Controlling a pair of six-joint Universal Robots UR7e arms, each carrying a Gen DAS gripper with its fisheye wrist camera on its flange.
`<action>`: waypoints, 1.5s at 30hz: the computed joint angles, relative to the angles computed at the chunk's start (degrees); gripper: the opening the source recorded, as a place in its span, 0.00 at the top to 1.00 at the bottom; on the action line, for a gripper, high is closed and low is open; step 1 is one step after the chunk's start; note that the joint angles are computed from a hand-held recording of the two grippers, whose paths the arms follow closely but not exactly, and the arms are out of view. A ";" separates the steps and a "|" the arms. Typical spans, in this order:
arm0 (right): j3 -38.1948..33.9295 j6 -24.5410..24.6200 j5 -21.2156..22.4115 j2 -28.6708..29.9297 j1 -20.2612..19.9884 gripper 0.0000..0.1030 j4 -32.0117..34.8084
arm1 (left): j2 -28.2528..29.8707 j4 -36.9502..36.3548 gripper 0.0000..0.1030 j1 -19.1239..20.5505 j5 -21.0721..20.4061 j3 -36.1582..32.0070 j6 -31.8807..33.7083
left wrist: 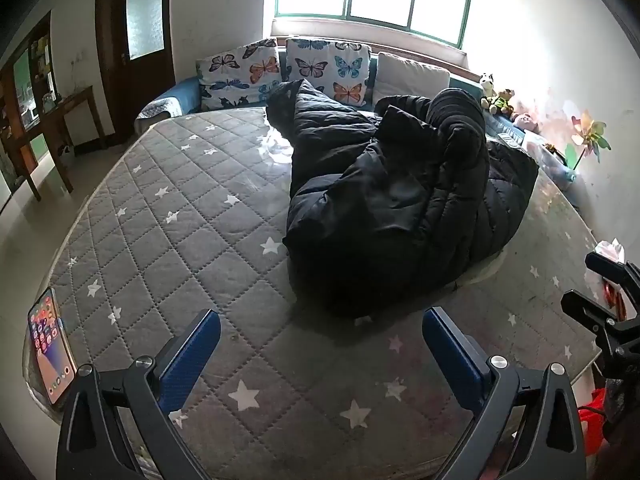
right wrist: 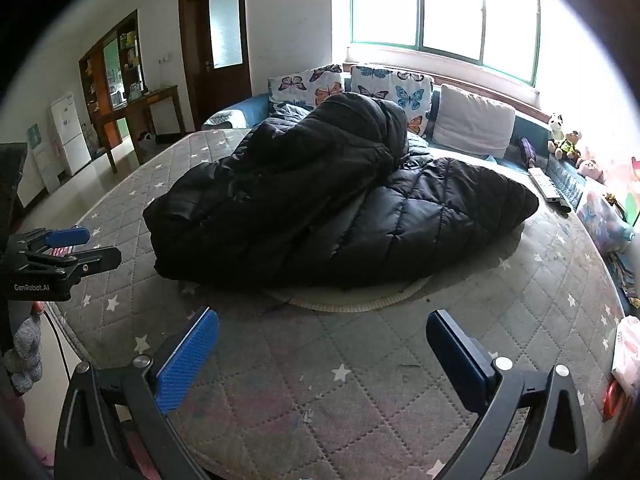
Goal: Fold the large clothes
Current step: 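Move both grippers toward the crumpled black puffer jacket on the mattress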
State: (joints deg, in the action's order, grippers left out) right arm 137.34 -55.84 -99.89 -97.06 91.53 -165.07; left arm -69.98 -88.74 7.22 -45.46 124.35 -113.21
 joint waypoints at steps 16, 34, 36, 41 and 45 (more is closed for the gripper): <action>-0.15 -0.56 0.61 0.65 -0.73 0.00 -0.23 | 0.45 -0.90 0.00 0.63 0.21 -0.35 2.01; -1.53 -0.41 0.25 2.70 -0.31 0.00 -0.10 | 0.68 -2.61 0.00 2.58 0.64 -0.73 5.22; -1.65 -0.39 0.11 2.87 -0.24 0.00 -0.17 | 0.69 -2.80 0.00 2.92 0.76 -0.79 5.75; -2.95 -0.11 -0.18 4.09 0.22 0.00 0.29 | 0.65 -3.29 0.00 3.97 1.26 -1.06 7.14; -4.49 0.20 -0.33 5.39 0.74 0.00 1.32 | 0.41 -3.84 0.00 4.94 1.87 -1.13 8.45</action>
